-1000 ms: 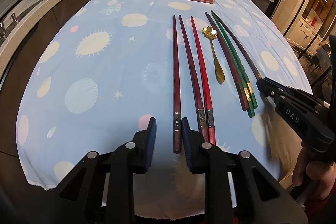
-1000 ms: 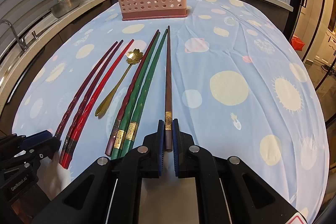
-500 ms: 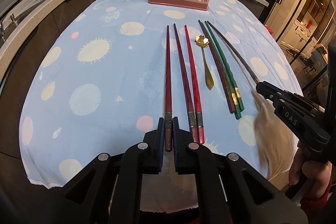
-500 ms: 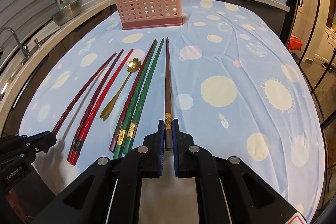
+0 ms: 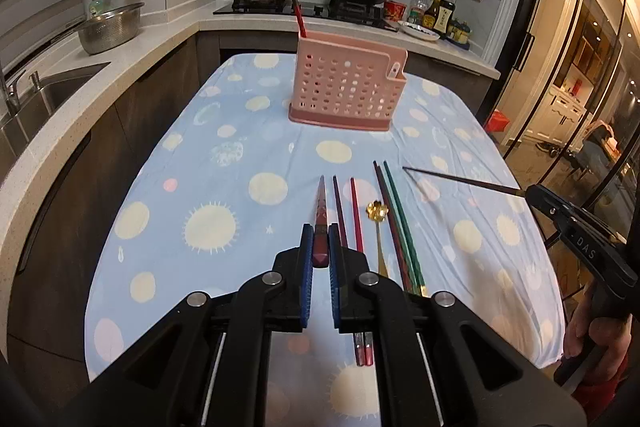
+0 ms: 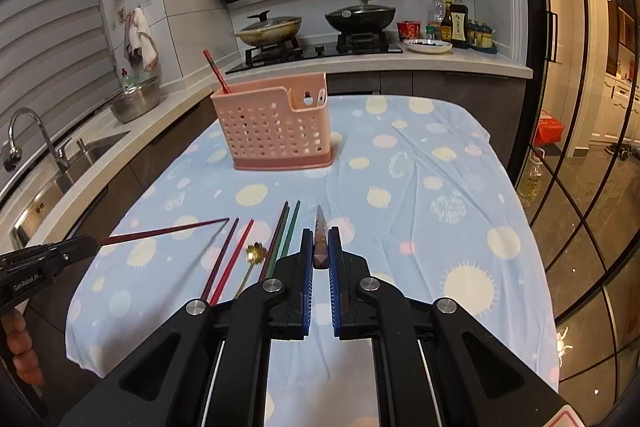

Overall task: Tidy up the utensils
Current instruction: 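Lift both held chopsticks and carry them over the pink basket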

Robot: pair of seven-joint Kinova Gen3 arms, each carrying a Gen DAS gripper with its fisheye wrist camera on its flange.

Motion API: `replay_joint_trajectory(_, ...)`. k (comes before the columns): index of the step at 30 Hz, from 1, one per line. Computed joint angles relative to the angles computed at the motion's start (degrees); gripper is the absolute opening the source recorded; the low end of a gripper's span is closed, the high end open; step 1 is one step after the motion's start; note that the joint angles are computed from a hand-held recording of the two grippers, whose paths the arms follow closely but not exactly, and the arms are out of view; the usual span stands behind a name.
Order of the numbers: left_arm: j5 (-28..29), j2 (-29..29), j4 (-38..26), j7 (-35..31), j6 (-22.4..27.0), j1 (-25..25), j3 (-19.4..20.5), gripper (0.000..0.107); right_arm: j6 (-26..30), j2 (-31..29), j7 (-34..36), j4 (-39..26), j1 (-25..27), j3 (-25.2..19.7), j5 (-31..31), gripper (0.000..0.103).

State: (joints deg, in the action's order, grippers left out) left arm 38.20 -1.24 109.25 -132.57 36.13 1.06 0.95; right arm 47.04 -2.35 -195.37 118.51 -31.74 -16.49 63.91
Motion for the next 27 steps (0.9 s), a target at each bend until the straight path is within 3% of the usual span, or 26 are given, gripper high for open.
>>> replay_joint_trajectory(7, 0.29, 2.23, -6.09, 0.31, -2.27, 0.52, 1.3, 0.007, -1.52, -0.96, 4.33, -3.72, 2.91, 1.5, 2.51, 0.007)
replay_joint_trajectory(17, -1.21, 7.41, -17.06, 3.01, -3.95, 0.22, 4.25, 0.007, -6.71, 1.68, 13.61, -11.42, 7.58, 5.38, 1.38, 0.007)
replay_joint_trajectory(22, 0.26, 9.51, -23.07, 2.83, -3.88, -0.89, 6.06, 0.007, -13.05, 2.6, 20.11, -16.56, 10.65, 8.2, -1.97, 0.007)
replay_joint_trajectory(27, -1.22, 12.68, -31.17, 5.17, -5.3, -0.5, 7.7, 0.007, -14.45, 5.55, 24.66, -24.37, 11.6, 9.85, -2.3, 0.007)
